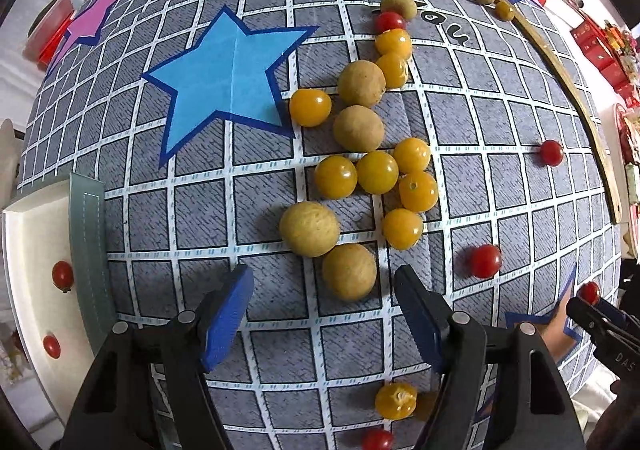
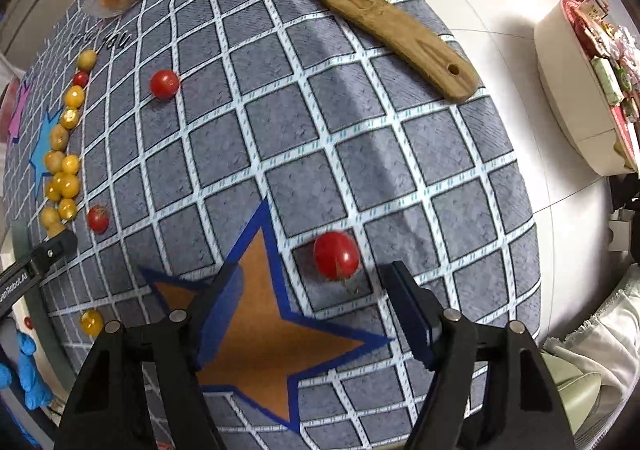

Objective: Organize fruits
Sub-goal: 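Grasp a red cherry tomato with the right tool while the left grasps a brown fruit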

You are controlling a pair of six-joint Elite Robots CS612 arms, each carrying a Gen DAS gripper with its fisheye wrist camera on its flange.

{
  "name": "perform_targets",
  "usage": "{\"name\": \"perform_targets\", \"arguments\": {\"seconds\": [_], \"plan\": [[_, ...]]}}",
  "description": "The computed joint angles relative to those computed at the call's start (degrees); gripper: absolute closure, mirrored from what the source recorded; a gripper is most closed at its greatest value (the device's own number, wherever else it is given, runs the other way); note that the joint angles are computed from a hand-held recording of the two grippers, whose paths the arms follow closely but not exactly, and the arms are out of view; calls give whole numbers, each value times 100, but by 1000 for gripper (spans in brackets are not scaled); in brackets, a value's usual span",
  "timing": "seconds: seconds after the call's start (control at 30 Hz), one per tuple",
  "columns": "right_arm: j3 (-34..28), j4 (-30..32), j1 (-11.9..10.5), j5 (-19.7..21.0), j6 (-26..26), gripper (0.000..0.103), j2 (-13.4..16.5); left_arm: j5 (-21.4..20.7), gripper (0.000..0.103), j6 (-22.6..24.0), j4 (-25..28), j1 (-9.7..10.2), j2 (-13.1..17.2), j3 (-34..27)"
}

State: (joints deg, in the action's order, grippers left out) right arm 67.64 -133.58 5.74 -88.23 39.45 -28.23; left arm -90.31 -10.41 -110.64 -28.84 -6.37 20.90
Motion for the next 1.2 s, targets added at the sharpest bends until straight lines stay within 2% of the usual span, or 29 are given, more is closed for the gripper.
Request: {"name": "perform_targets", "arguments": {"seconds": [0.03,0.1,0.13,0.2,0.27,0.33,0.37,0.43,0.5,0.67,0.9,1.2], "plan": [[-6,-39,-39,-31,-72,28,26,11,32,-29,30,-10,36,-58],[-114,36,-39,-137,-145,35,88,91,33,-35,-3,-37,62,-86],[-205,112,-28,-193,-161,42,124,96,37,-42,5,-56,124,-185],[-364,253,-2,-247,-189,53,181,116,47,-23,58,-84,215,-360],[-560,472,42,-345,-194,64,250,128,62,-25,290,-117,470,-888],[-546,471,42,-369,-186,80,244,124,72,17,446,-137,642,-1245],[-477,409,67,-323,-128,81,211,101,76,73,487,-135,675,-1328],[-129,36,41,-55,-20,81,66,0,76,152,673,-123,816,-1650],[196,-343,15,226,120,81,-89,-125,76,157,566,-102,706,-1447],[556,-680,-26,400,102,81,-285,-392,76,273,-160,-14,71,-204],[367,-667,113,505,22,81,-283,-459,76,221,-721,85,-414,704],[-337,-379,316,585,-301,81,-38,-366,76,94,-1399,292,-982,1811]]}}
